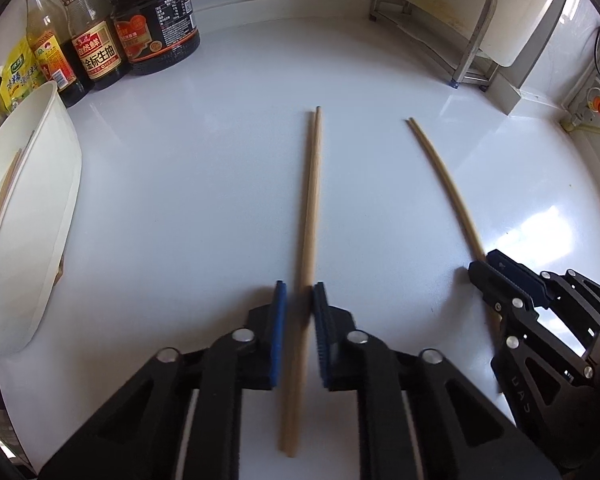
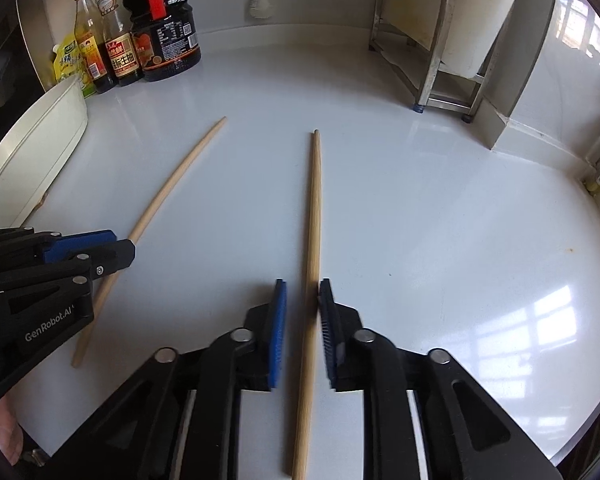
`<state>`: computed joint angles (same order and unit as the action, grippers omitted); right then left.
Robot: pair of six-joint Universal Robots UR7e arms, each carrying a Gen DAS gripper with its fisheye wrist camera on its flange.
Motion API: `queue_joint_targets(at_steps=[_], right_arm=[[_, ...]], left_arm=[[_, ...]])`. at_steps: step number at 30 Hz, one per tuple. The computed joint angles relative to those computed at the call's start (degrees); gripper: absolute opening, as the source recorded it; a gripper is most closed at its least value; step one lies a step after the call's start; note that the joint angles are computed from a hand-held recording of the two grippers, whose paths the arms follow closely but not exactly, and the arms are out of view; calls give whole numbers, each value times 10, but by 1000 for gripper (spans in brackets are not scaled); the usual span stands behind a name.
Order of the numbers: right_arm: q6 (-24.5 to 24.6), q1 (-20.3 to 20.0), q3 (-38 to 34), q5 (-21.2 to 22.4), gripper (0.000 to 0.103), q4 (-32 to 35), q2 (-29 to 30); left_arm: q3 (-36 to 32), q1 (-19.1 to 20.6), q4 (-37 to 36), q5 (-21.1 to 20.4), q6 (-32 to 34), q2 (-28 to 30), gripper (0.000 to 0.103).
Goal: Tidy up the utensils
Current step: 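Close the left tool on the last chopstick while the right tool holds its own, then carry the held chopsticks with both tools over the white basin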
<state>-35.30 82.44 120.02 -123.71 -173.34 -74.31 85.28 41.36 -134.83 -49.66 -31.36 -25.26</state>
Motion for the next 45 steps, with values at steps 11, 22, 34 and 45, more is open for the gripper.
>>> queue_joint_targets(at_steps=[11, 22, 34, 45], right_arm=[[115, 9, -6, 35, 6, 71, -25], [199, 80, -9, 53, 6, 79, -33], [216, 175, -73, 55, 6, 70, 59], [221, 221, -174, 96, 6, 114, 178]], left_arm=[[16, 6, 12, -44, 41, -32, 7], [80, 2, -18, -47, 93, -130, 7], [126, 24, -63, -10, 136, -238, 7], [135, 66, -50, 45, 145, -304, 7]])
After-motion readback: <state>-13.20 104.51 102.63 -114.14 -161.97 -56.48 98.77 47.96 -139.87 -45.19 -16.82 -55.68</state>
